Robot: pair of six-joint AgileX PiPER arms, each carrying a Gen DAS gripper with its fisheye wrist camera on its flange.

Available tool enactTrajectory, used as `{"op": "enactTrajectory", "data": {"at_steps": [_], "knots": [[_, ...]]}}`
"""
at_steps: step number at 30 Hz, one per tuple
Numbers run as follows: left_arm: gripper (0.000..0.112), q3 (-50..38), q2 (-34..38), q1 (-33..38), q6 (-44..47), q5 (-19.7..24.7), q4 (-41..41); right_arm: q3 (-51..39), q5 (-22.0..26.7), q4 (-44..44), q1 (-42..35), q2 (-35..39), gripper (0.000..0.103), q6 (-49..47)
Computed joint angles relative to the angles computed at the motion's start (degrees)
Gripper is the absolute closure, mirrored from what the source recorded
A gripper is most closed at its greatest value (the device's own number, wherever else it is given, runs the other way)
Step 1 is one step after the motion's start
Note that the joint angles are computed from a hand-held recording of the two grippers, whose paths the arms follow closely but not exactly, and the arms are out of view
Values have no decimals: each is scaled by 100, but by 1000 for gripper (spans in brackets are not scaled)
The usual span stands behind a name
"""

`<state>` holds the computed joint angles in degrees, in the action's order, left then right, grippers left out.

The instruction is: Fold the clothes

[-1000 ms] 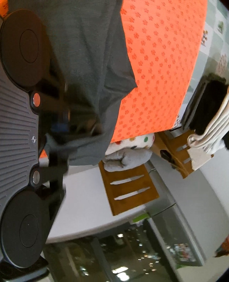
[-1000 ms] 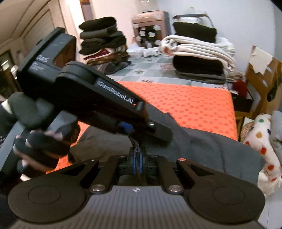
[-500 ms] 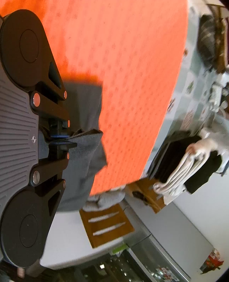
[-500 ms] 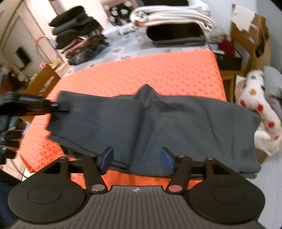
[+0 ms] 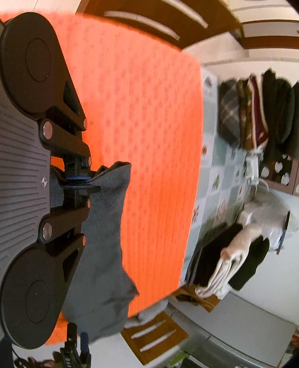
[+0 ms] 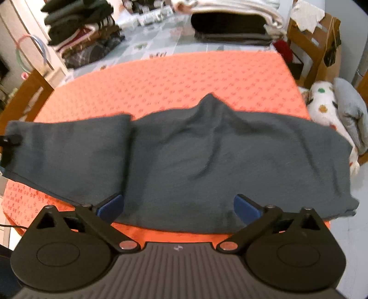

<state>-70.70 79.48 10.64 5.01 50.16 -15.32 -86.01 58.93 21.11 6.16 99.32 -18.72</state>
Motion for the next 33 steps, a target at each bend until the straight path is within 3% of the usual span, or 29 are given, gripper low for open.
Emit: {"op": "enactTrajectory", "data": {"at_steps": [8, 14, 17, 20, 24, 28, 33], "knots": [[106, -512, 133, 2194, 1990, 593, -475, 340, -844, -1131, 1348, -296, 1, 2196], [105, -971, 645, 3311, 2860, 1113, -832, 532, -1252, -2017, 2066, -347, 1, 3595], [105, -843, 725, 3406, 3063, 1121, -869, 595, -1325, -2414, 2319, -350, 1, 4136], [99, -540, 660, 3358, 3054, 855, -771, 633, -1295, -2730, 2446, -404, 1, 4480], [67, -228, 562, 3509, 3029, 595, -936, 712, -1293, -2963, 2387, -531, 3, 4646], [58, -46, 430, 3385, 2932, 400, -1108, 886, -1359, -2925, 2063, -725, 7, 4420], [52, 396, 86, 2695, 2812, -57, -1157, 1130, -1437, -2498, 1352, -970, 17, 3595]]}}
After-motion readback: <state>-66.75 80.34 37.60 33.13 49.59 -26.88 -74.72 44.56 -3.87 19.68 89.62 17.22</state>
